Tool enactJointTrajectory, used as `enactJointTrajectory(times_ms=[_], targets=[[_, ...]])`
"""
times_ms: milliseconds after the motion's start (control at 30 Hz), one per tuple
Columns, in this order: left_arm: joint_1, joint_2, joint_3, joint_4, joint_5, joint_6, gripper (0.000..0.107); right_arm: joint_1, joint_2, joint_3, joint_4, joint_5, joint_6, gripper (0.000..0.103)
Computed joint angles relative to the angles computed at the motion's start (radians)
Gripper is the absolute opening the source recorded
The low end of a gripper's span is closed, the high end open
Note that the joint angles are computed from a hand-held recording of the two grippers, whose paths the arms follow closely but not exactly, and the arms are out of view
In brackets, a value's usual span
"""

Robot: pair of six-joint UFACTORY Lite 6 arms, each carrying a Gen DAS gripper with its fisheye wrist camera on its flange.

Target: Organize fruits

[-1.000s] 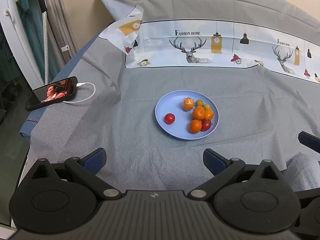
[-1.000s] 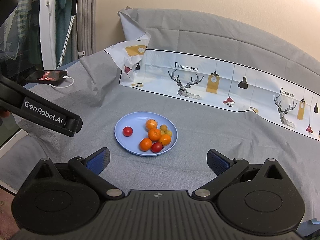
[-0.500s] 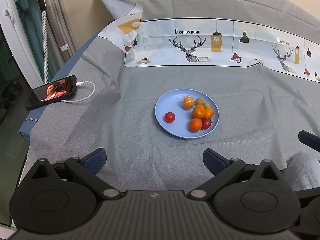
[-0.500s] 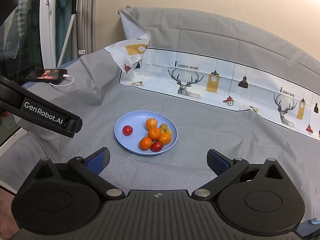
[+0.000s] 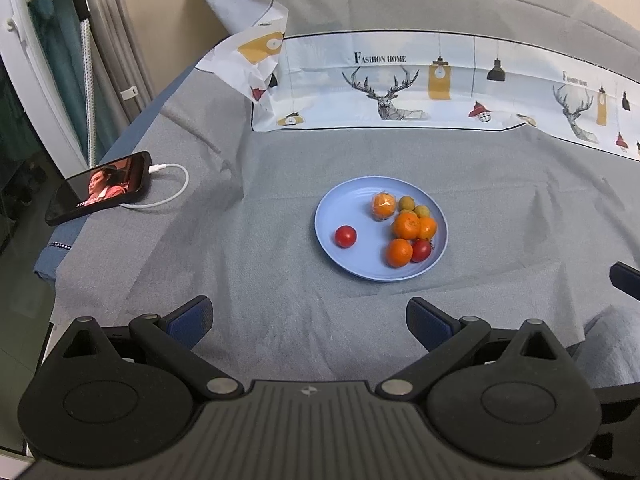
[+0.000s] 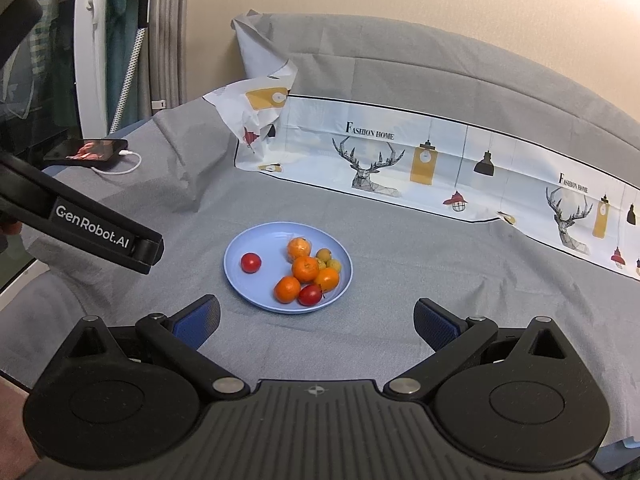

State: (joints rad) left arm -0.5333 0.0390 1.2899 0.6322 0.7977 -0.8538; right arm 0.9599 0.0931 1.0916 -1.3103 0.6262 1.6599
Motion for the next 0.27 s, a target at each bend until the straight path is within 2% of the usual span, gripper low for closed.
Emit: enactJointTrajectory(times_ms=[267], targets=[[0.016,0.049,0.038,0.006,-0.011,0.014,0.103,-0.040,0.060,0.062,-0.013,-0.032,-0.003,0.102]])
